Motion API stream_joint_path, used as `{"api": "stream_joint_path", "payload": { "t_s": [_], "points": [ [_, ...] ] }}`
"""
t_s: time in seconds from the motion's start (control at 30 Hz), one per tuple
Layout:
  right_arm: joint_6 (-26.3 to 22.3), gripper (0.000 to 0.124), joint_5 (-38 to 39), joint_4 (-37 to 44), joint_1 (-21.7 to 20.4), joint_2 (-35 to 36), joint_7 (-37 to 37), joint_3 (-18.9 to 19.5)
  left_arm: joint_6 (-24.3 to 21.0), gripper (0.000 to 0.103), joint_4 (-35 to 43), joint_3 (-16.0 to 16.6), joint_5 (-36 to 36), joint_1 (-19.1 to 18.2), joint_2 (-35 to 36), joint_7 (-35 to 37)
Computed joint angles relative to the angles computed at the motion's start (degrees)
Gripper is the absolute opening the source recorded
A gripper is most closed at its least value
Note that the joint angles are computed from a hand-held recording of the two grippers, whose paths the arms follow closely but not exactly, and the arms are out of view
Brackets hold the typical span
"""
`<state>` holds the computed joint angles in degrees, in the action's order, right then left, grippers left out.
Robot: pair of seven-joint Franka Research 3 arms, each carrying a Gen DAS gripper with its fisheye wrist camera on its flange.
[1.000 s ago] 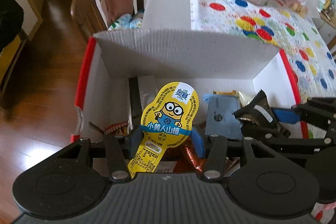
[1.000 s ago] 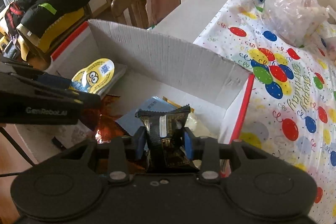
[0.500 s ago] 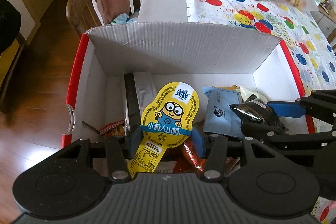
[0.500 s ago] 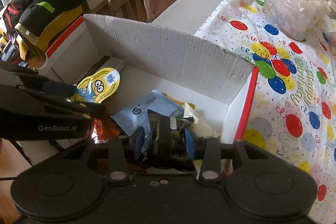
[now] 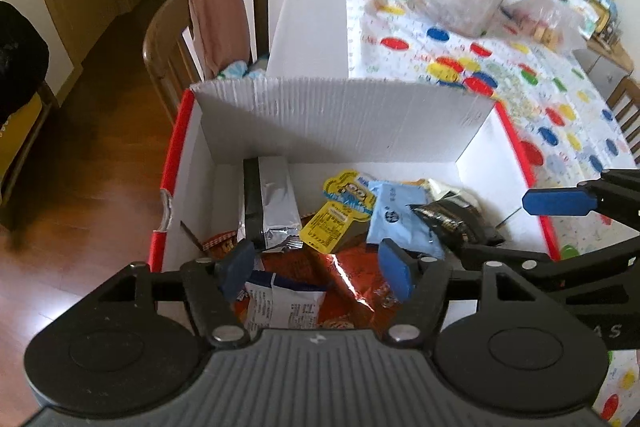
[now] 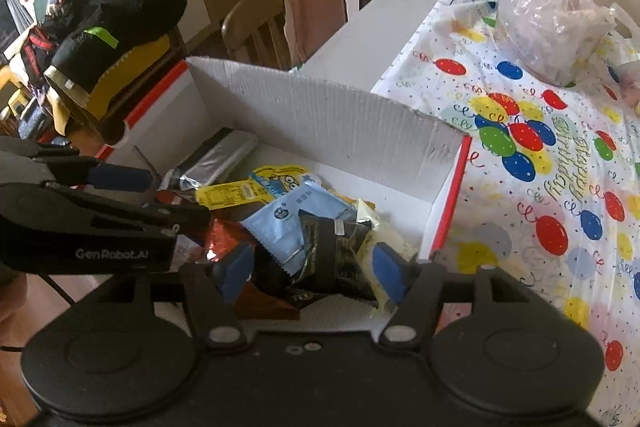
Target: Organize snacks
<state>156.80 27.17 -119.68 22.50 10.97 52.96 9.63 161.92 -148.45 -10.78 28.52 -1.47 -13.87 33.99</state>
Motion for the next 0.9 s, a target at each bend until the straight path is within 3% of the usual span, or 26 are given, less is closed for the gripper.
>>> {"api": "stream_joint_path", "payload": {
  "t_s": [0.17,0.47,0.73,0.9],
  "points": [
    [0.52,0.082,6.03,-2.26,-1.32,-3.22,-5.0,0.76,0.23,0.072,-1.72,-1.9,2.76,0.66,-3.79,-3.7],
    [1.04,0.099,24.6,-6.95,-1.04,-10.14,-22.8,-0.36,0.11,0.082,-4.49,-4.75,5.15,0.49,-10.3,-8.87],
    [0.37,0.103,33.14,-9.72,0.27,-14.08,-30.58,-2.87,1.24,0.098,-6.84,-6.13,5.75,0.31,-14.19,-12.42],
    [-0.23,0.103,37.45,-10.9,0.34,-15.63,-32.63,-4.14,1.71,0.098,-7.96,-7.49,5.62,0.47,-16.16,-14.41]
  ]
}}
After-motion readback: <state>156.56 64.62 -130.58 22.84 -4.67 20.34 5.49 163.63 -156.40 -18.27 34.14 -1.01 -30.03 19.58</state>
